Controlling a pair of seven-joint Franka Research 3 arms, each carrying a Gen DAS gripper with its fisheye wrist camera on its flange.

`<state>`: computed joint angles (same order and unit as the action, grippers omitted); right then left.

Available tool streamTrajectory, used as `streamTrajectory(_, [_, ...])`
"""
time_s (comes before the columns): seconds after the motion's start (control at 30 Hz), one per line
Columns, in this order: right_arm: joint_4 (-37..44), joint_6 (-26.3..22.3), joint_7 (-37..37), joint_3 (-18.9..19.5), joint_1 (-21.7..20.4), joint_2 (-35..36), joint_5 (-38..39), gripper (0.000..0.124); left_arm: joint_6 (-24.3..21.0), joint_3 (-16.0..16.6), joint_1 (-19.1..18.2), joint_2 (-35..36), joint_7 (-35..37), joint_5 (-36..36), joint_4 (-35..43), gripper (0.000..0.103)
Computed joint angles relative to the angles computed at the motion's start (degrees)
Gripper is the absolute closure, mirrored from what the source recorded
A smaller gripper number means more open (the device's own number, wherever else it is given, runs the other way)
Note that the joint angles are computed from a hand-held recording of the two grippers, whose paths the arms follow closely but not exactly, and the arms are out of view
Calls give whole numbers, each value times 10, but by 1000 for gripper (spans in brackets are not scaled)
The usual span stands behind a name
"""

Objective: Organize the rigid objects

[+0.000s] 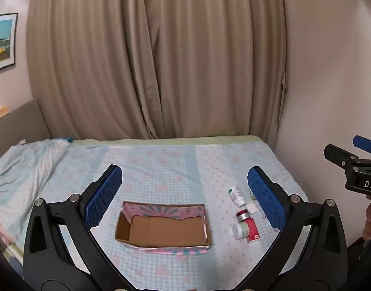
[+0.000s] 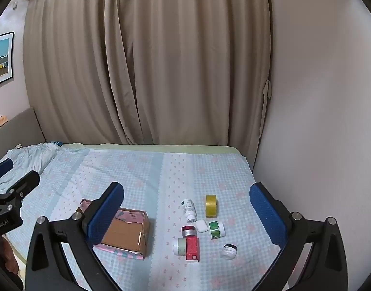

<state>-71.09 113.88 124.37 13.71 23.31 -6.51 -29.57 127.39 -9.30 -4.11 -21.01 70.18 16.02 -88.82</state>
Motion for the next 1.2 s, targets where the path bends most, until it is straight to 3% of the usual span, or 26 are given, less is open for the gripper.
streamTrajectory(1.2, [-2,8,3,-2,1,2,-4,21,6,8,1,-10,13,-18,-7,0])
